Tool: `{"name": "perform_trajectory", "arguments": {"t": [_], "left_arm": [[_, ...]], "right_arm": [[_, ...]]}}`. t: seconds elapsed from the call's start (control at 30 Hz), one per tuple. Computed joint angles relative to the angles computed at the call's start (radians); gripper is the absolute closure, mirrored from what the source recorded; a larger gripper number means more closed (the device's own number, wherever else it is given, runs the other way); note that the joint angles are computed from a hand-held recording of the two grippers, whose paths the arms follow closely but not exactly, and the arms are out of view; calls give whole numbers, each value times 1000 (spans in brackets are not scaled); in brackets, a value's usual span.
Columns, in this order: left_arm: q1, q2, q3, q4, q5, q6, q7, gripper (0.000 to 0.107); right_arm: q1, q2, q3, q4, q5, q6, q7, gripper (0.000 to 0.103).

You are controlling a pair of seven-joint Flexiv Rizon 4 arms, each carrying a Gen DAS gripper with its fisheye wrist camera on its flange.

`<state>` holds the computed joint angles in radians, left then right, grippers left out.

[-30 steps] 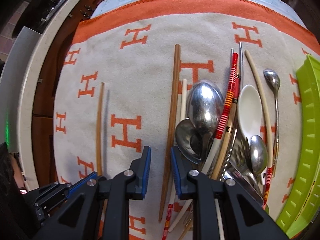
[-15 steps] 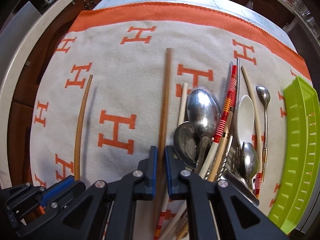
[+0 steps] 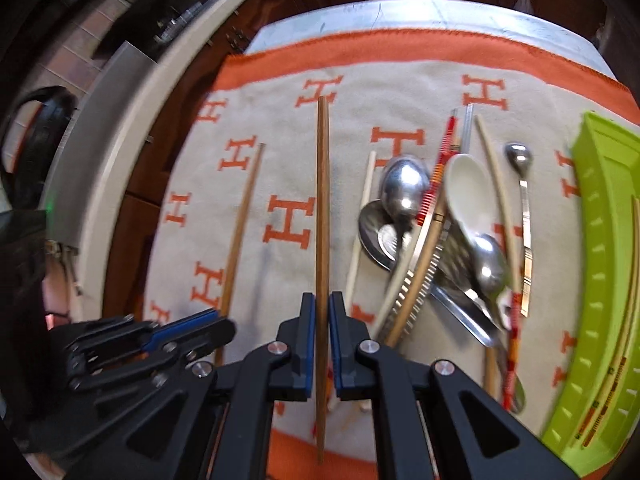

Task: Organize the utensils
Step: 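Lower the left tool's chopstick into the green tray and open while the right tool does likewise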

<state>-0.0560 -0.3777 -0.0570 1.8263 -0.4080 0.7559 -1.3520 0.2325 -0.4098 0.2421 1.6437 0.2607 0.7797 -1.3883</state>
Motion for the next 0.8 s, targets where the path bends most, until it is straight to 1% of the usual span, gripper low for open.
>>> {"name": "perform_trajectory", "arguments": {"t": [0.1,0.2,0.23,0.37,0.43,0.6,0.7,0.8], "left_arm": [[-20,6,-23,-10,-18,0,-1,103],[-46,-1,-50,-36,-41,0,1,103],[-55,-7,-56,-48,-46,-1,0,103],[-94,-42,-91,-113,-78,-3,-6,103],[-118,-72,-107,-164,-85,-7,-21,103],[-177,-149,-135,-282,-87,-9,-66,103],[-213,-207,-139,-356,-68,-4,-112,103],[-233,-263,-137,-417,-46,-20,-150,103]], "right_arm": [[-45,58,5,36,42,7,-58,97],[-78,106,-9,80,71,23,-97,97],[-77,109,-18,87,68,34,-96,97],[-118,178,-61,168,58,73,-102,97],[-138,199,-82,197,53,93,-100,97],[-179,223,-118,238,44,117,-86,96],[-203,214,-128,236,57,111,-103,96],[-210,198,-137,242,31,121,-91,96]]}}
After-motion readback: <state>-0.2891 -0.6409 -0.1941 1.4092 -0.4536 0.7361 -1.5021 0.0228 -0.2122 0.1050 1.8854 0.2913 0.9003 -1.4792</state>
